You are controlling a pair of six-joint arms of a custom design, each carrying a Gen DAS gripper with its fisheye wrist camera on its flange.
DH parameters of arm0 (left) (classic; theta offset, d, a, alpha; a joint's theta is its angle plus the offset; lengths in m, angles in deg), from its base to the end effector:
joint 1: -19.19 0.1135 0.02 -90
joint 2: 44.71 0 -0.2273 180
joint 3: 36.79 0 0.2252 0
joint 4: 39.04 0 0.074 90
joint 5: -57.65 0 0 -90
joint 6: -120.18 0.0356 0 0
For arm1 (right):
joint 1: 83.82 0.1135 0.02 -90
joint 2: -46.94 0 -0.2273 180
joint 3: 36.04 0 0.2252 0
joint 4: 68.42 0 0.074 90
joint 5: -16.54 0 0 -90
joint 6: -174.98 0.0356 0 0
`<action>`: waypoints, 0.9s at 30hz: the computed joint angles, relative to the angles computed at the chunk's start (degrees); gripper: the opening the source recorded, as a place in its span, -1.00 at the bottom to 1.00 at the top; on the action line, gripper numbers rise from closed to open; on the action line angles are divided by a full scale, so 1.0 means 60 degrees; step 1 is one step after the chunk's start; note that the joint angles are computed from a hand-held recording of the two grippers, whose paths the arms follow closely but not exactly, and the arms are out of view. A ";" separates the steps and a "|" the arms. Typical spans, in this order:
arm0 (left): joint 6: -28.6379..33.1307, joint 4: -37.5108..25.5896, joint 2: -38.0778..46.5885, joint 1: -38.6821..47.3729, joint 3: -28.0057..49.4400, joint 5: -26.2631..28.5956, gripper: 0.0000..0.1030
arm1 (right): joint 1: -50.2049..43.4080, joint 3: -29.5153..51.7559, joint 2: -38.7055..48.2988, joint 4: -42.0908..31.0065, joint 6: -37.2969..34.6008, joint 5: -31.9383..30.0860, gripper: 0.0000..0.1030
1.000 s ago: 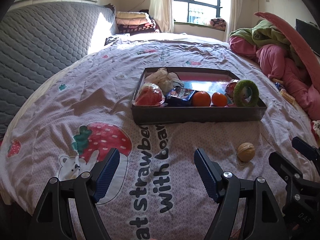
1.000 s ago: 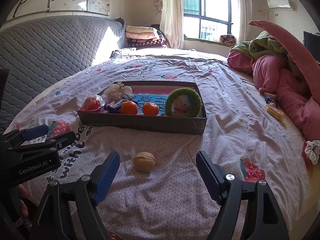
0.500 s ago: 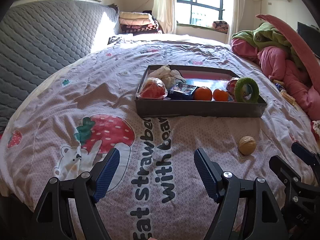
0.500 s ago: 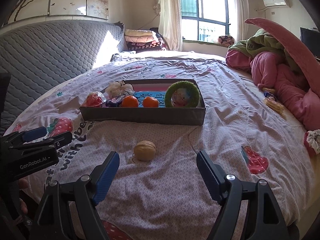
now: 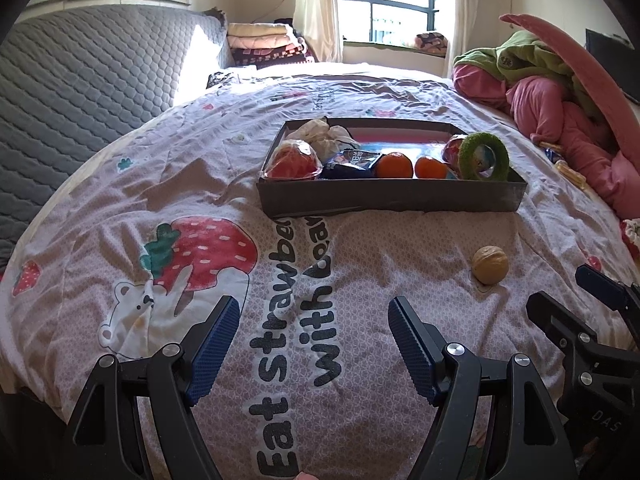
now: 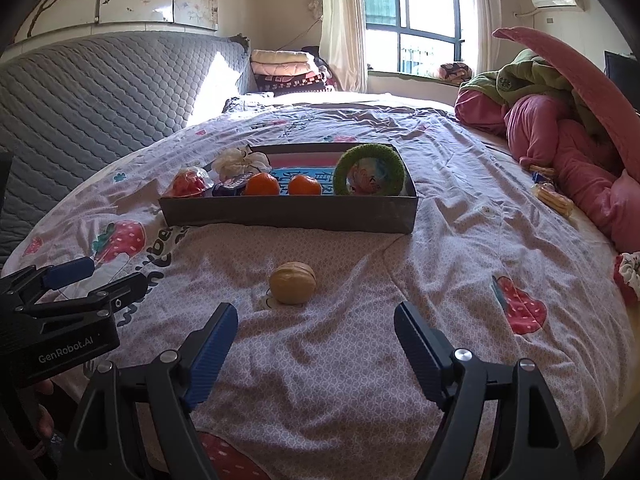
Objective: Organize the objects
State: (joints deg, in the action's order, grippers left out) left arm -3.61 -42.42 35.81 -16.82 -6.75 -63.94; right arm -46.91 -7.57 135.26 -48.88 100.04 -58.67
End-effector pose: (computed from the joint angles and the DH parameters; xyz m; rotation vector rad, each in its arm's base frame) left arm 0.1626 -0.0951 0.0797 -0.1693 2.3256 0.1052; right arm 0.1727 0.1183 0.0758 -0.2936 2.2345 0.1939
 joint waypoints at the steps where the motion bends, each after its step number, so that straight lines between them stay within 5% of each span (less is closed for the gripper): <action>1: 0.0014 0.0053 0.0045 0.0010 -0.0003 0.0032 0.51 | -0.0021 0.0000 0.0030 0.0031 -0.0005 -0.0032 0.55; 27: 0.0059 0.0741 0.1029 0.0265 0.0072 0.0444 0.51 | -0.0177 -0.0005 0.0908 0.0738 0.0054 -0.0261 0.56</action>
